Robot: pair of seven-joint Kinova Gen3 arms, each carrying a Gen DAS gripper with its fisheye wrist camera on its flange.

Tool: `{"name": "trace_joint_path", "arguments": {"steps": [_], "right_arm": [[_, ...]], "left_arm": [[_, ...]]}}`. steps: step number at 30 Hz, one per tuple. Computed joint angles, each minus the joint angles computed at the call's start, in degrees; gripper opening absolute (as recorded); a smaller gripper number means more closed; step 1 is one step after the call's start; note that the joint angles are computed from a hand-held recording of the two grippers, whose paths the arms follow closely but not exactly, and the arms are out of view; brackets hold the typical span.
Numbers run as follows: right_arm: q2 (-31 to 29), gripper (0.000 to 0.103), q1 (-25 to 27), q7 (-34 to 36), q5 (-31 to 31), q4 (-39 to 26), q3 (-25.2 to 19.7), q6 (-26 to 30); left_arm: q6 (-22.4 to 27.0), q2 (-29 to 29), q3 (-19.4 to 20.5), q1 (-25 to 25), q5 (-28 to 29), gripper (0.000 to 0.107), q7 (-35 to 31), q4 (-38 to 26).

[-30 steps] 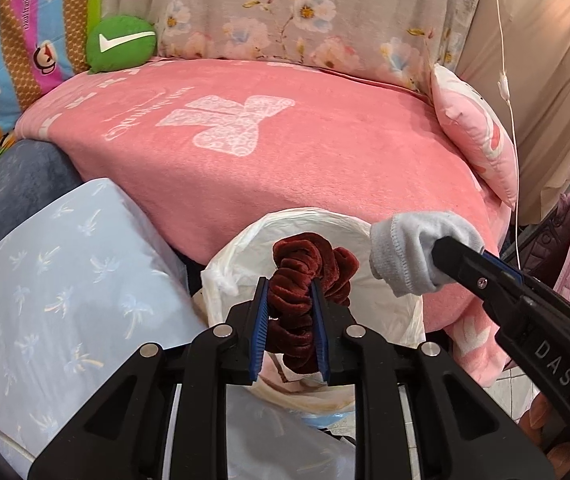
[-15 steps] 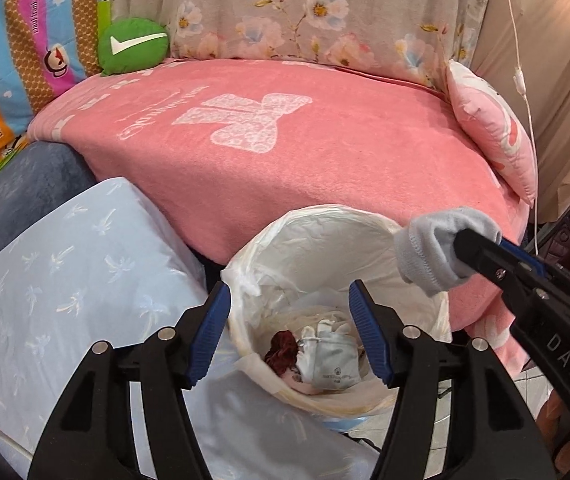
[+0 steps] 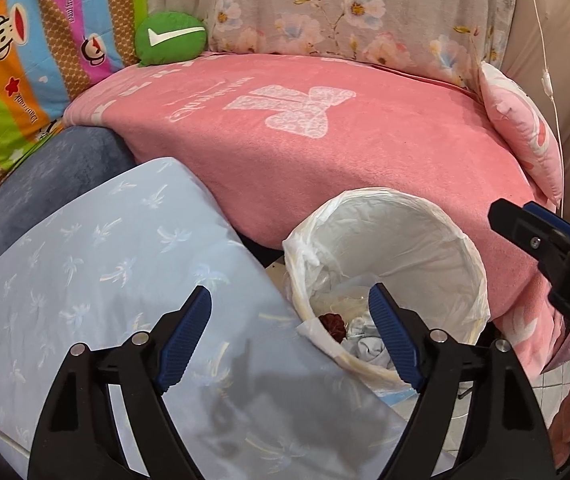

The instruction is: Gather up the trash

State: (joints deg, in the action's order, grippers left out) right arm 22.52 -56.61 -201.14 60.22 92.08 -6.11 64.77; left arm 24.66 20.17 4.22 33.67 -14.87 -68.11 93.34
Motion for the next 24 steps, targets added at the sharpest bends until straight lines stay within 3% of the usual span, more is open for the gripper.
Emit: {"name": "trace_joint_path", "arguments": {"steps": [14, 18, 24], "right_arm": [[2.04, 0.077, -3.64, 2.76, -4.08, -2.92, -0.93, 6.99], [2.06, 0.084, -4.27, 2.75, -5.25, -3.07, -0.87, 7.40], [1.77, 0.085, -4.74, 1.85, -6.07, -2.54, -0.99, 7.96]], "left_arm": [[-0.07, -3.39, -5.33, 6.45, -12.42, 0.090, 14.17, 4.88], [0.36, -3.94, -5.22, 6.99, -15.89, 0.091, 18.39, 5.84], [1.46, -4.40, -3.73, 6.59, -19.44, 0.091, 22.14, 6.44]]}}
